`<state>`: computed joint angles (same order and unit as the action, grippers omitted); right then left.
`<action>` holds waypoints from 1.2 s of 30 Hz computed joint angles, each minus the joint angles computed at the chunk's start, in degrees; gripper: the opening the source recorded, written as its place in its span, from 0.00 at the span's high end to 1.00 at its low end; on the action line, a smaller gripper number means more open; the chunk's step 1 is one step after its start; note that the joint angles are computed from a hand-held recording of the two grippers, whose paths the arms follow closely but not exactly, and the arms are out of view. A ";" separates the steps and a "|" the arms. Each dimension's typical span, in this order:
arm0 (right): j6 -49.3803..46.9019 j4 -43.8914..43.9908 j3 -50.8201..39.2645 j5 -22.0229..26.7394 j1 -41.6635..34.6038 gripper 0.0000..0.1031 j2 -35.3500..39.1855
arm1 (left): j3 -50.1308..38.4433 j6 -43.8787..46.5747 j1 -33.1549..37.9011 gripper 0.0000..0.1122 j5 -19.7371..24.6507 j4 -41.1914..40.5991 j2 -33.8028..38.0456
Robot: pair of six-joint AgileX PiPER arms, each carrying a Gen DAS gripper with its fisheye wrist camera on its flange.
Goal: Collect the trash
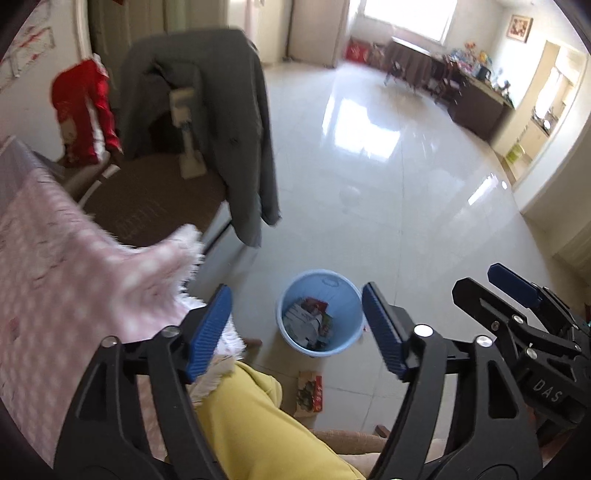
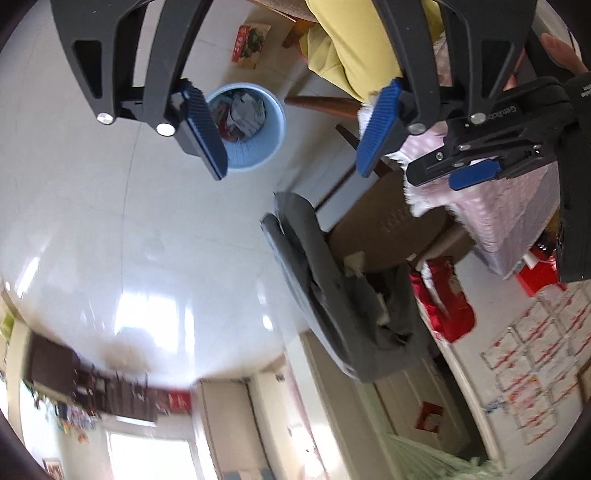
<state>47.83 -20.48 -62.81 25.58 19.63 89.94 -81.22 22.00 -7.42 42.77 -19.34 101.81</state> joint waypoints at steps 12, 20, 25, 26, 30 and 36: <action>16.30 -20.21 0.14 7.50 15.82 0.19 -9.08 | 16.02 13.55 12.06 0.26 -1.93 -11.76 -22.80; 21.31 -27.52 -2.16 13.17 25.24 0.18 -11.41 | 20.87 17.80 19.90 0.26 -0.91 -14.90 -33.96; 23.58 -31.66 -3.18 16.33 30.60 0.15 -13.65 | 22.70 23.57 26.49 0.25 1.40 -20.80 -40.56; 24.67 -33.03 -3.18 17.06 31.86 0.15 -14.30 | 22.96 24.84 27.39 0.25 1.75 -22.05 -41.40; 26.08 -35.77 -3.48 18.60 35.11 0.15 -15.40 | 23.86 27.32 31.34 0.25 3.06 -25.53 -44.23; 27.38 -38.38 -4.30 19.34 37.92 0.15 -15.81 | 25.21 26.70 33.49 0.25 2.10 -26.34 -48.14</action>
<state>75.21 -58.86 -67.11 44.92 57.55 74.13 -56.01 48.71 26.06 44.87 -45.68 53.66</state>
